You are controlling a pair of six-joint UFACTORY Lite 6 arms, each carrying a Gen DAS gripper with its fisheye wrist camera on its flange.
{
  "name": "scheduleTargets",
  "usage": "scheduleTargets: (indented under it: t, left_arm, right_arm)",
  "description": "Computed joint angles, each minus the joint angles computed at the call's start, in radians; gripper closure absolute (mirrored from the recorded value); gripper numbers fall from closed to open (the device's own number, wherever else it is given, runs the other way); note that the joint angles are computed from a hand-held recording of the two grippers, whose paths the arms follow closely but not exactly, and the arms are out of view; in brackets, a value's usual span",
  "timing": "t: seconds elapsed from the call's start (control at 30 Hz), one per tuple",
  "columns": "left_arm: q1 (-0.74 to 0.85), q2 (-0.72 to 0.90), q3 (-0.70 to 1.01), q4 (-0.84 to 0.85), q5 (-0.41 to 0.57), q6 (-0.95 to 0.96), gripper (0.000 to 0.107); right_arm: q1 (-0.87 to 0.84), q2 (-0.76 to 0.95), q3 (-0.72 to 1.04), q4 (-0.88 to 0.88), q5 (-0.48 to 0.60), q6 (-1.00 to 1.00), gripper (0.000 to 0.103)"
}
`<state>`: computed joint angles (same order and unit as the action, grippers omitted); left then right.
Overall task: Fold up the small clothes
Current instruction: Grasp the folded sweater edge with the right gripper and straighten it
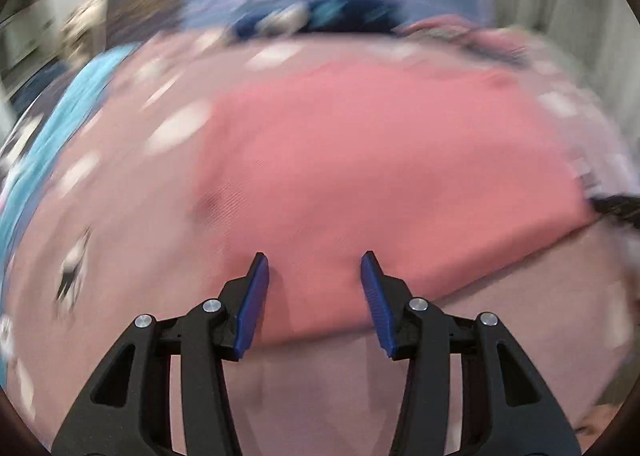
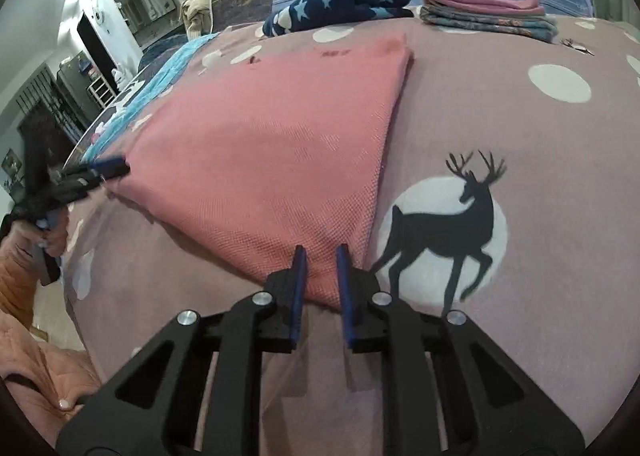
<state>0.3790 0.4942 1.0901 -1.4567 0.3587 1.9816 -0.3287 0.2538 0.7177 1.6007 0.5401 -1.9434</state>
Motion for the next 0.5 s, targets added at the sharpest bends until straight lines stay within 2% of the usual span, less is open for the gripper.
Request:
scheduleTargets:
  t: [0.07,0.17,0.23,0.33,0.5]
  left_arm:
    - [0.075,0.004,-0.016,-0.053,0.104,0.104,0.055]
    - [0.055,-0.039,-0.074,-0.197,0.101,0.267,0.055]
    - [0.059,-0.038,-0.087,-0.221,0.131,0.303,0.053]
    - [0.088,0.009,-0.07,-0.255,0.174,0.379,0.05]
    - [0.14,0.012,-0.06,-0.139,0.262,0.27,0.049]
  right_arm:
    - [0.039,-0.096,-0.04,0.047,-0.061,0.002,0.085]
    - [0.114,-0.187,-0.073,0.103,-0.089,-0.002,0.081]
    - [0.185,-0.209,-0.094,0.174,-0.079,-0.013,0.078]
    - [0.331,-0.133,-0.062,0.346,-0.109,-0.093,0.073]
    - [0.595,-0.005,0.07,0.69,-0.184,-0.257,0.071]
